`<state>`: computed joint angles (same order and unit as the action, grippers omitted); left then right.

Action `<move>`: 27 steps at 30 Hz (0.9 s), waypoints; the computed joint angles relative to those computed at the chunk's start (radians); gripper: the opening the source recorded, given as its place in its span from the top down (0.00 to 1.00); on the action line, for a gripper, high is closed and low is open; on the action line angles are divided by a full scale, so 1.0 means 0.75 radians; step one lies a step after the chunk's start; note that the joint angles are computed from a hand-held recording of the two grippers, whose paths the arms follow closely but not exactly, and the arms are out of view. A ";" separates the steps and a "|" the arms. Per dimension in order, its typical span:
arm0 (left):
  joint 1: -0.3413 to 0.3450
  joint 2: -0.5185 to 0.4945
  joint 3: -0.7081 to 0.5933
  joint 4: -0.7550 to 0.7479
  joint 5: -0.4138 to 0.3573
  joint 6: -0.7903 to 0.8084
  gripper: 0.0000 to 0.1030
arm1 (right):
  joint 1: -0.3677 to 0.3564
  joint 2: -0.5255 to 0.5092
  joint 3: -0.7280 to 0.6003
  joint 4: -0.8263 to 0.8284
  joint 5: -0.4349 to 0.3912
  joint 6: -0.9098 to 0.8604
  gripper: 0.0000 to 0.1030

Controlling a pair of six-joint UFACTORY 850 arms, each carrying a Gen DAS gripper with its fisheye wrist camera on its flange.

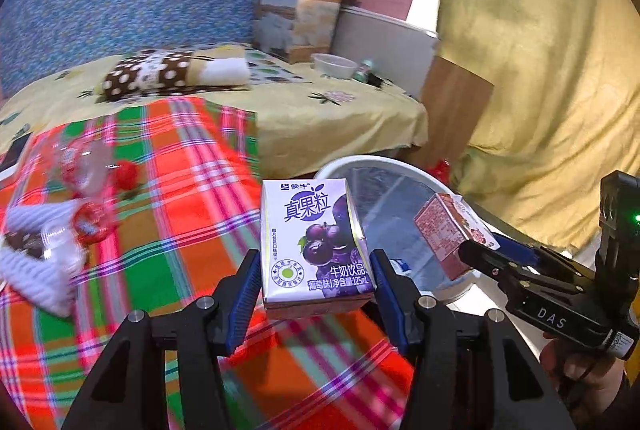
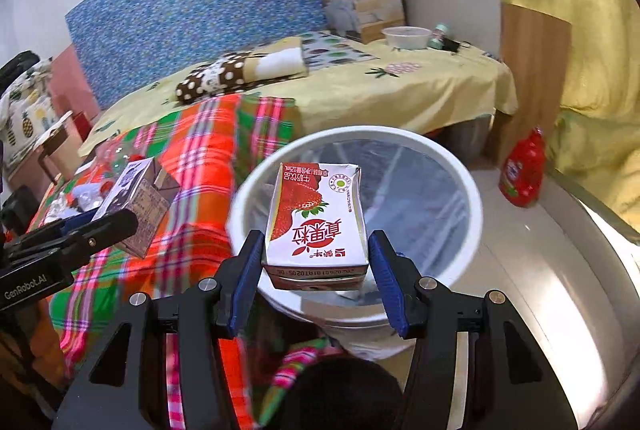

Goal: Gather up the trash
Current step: 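Carry both cartons over the white bin and open both grippers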

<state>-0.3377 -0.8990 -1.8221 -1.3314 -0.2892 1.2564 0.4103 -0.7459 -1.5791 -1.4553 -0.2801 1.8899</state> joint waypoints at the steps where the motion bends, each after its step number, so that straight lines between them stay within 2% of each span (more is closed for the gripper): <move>1: -0.005 -0.013 -0.020 0.026 -0.012 -0.018 0.47 | -0.003 0.001 0.005 0.011 -0.003 -0.006 0.47; 19: -0.066 -0.317 -0.502 0.595 -0.259 -0.528 0.46 | -0.062 -0.009 0.009 0.338 -0.003 -0.304 0.45; 24: -0.070 -0.367 -0.588 0.678 -0.299 -0.624 0.46 | -0.066 -0.012 0.003 0.339 -0.007 -0.301 0.45; 27: -0.072 -0.358 -0.575 0.670 -0.286 -0.613 0.46 | -0.067 -0.008 0.012 0.315 -0.008 -0.268 0.45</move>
